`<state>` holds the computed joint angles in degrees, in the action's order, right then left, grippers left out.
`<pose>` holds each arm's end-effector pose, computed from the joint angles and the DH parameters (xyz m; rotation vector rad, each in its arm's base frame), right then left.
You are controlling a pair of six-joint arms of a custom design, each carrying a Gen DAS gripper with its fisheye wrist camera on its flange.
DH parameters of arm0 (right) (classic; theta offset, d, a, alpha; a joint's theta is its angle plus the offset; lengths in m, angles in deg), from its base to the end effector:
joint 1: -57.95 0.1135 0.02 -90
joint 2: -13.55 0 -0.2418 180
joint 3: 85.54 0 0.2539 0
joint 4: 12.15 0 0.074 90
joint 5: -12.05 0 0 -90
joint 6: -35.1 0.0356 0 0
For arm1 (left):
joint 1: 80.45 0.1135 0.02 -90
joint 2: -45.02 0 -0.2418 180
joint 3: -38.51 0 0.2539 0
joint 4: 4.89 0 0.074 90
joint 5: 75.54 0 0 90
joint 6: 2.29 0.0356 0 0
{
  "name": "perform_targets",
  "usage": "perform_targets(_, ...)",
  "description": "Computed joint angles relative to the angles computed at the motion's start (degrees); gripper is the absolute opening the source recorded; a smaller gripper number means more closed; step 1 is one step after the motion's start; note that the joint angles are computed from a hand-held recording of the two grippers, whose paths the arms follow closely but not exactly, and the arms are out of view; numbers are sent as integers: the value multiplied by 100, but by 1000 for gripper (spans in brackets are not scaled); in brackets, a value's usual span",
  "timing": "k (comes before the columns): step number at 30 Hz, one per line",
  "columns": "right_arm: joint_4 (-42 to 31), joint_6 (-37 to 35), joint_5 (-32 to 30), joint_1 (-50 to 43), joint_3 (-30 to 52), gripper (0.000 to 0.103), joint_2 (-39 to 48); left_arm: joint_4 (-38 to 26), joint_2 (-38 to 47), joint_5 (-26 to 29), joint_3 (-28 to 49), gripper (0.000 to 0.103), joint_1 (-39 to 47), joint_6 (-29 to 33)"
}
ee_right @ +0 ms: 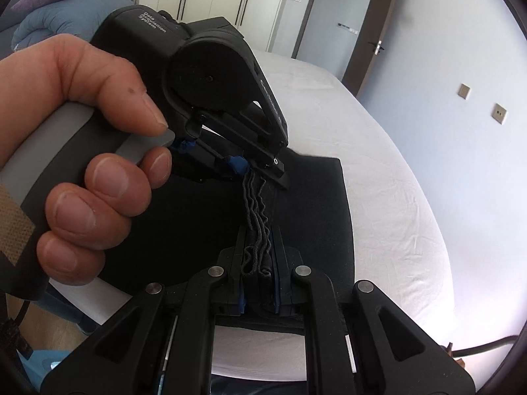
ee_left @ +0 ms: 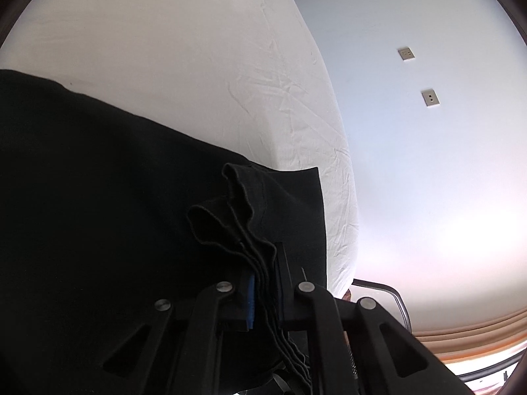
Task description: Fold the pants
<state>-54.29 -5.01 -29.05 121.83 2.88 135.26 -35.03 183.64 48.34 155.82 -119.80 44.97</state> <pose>0.1931 0.3328 0.0856 -0.1459 2.2761 -0.3218 0.3760 -0.3340 0.1001 0.2105 2.7448 -1.2574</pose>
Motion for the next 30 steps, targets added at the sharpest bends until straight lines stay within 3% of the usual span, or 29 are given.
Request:
perform_targets(7,117,-696,-141,220,503,10,291,195,-836,-239,-1127,8,450,600)
perform_targets(15,434,-1344,-1088,292,1432,10,1213,107,-1296,-620,-2044,8,1014,1476)
perform_targets(26,83,-1795,-1566,534,2627,10,1992,-451,-1305,-991,-1959,8,1525,2328)
perform_targets(30,340,-1903,-1758,544,2375,10,1921,-591,-1344,-1028,-1987,8,1715,2502)
